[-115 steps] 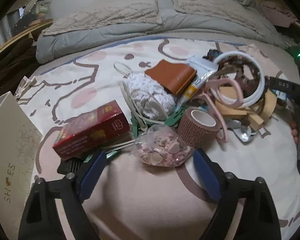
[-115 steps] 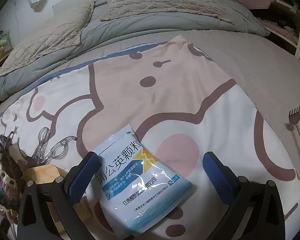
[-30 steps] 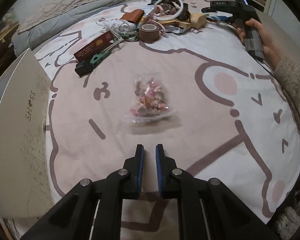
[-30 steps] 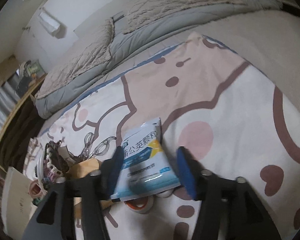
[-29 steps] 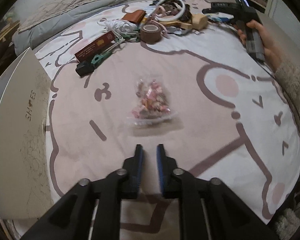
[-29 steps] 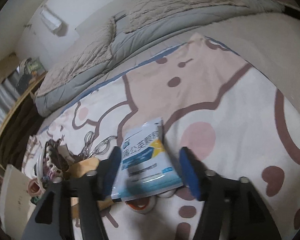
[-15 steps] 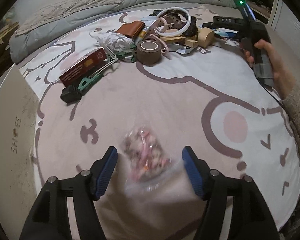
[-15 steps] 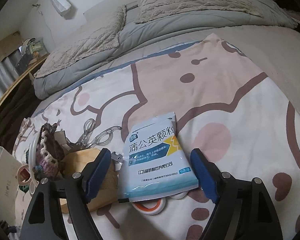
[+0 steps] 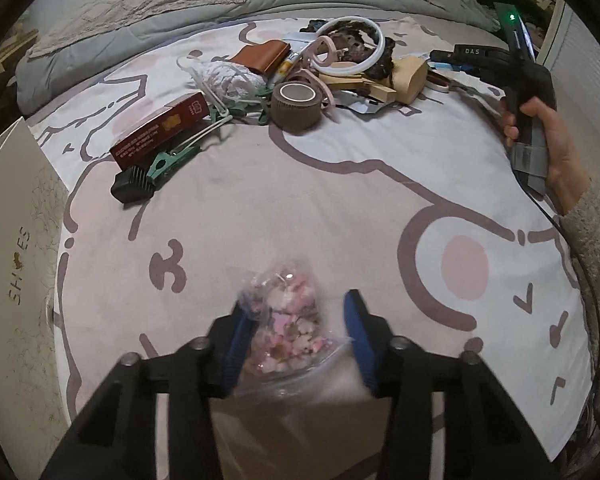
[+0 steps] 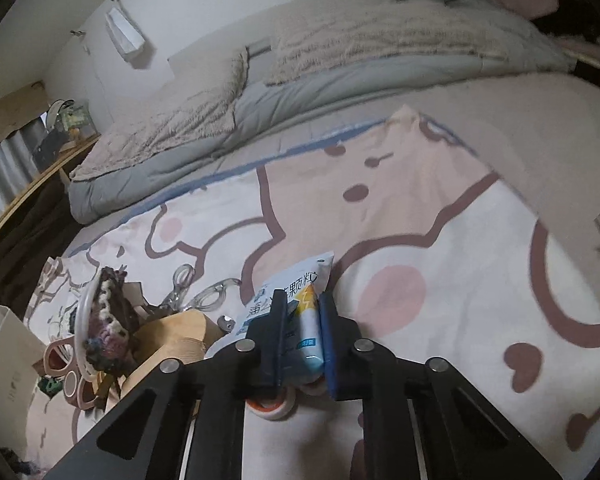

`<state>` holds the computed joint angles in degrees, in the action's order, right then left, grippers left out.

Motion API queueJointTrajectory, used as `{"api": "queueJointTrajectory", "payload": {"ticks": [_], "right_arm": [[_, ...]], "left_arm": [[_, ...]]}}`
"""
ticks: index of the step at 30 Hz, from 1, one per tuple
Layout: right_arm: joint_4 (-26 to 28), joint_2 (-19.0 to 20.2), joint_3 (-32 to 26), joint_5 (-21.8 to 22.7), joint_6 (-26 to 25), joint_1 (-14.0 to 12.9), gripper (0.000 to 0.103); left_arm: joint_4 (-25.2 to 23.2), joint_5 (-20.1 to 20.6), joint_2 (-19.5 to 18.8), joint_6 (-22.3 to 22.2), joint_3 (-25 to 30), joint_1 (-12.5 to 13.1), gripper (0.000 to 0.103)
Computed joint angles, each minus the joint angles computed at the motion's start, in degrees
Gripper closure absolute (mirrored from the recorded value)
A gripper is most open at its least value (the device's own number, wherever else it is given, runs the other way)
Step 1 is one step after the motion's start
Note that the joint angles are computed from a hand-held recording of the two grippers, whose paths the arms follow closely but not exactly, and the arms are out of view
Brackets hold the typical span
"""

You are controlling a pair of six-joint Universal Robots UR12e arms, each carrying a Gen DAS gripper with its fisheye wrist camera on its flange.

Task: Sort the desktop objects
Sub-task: 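Lift the candy bag with the left tool while the right tool lifts the sachet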

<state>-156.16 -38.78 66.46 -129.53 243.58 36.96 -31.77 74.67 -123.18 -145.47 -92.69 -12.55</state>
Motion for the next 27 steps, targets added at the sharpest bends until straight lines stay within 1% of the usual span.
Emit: {"api": "queueJointTrajectory", "payload": {"ticks": [1,2,5,9,13,16,21,24,27], "right_arm": [[0.5,0.0,-0.3,-1.2,-0.2,0.3,0.089],[0.6,0.0,-0.4,-1.6,-0.3,0.4,0.089],[1.9,-0.2,-0.5,-2.8,0.6,0.8,0.091],[2.0,-0.9,0.4,-2.9,2.3,1.4,0.093],[2.8,-1.7,1.3,-3.3,4.5,2.6,0.095],[3.5,-2.1,1.4,-4.0,5.3,3.6,0.095],[4.6,-2.3,0.4,-4.9,5.3,5.2,0.095],[3.9,-2.2,-0.2,-4.1,4.4,6.1,0.095],[2.6,-2.1,-0.6,-2.1,3.4,7.1,0.095]], "left_arm": [[0.0,-0.2,0.2,0.2,-0.2,0.1,0.065],[0.0,-0.3,0.3,0.4,-0.4,0.2,0.070],[-0.4,-0.6,0.7,0.5,-0.8,0.5,0.072],[-0.5,-0.6,1.4,1.8,-1.6,0.8,0.073],[-0.9,-1.0,2.2,3.2,-2.4,1.3,0.073],[-1.2,-1.2,2.8,4.1,-3.1,1.8,0.073],[-1.3,-2.2,4.0,5.2,-4.4,2.9,0.073],[-1.1,-2.9,4.6,5.9,-5.1,3.5,0.073],[-1.1,-3.2,4.9,6.3,-5.6,3.9,0.073]]}}
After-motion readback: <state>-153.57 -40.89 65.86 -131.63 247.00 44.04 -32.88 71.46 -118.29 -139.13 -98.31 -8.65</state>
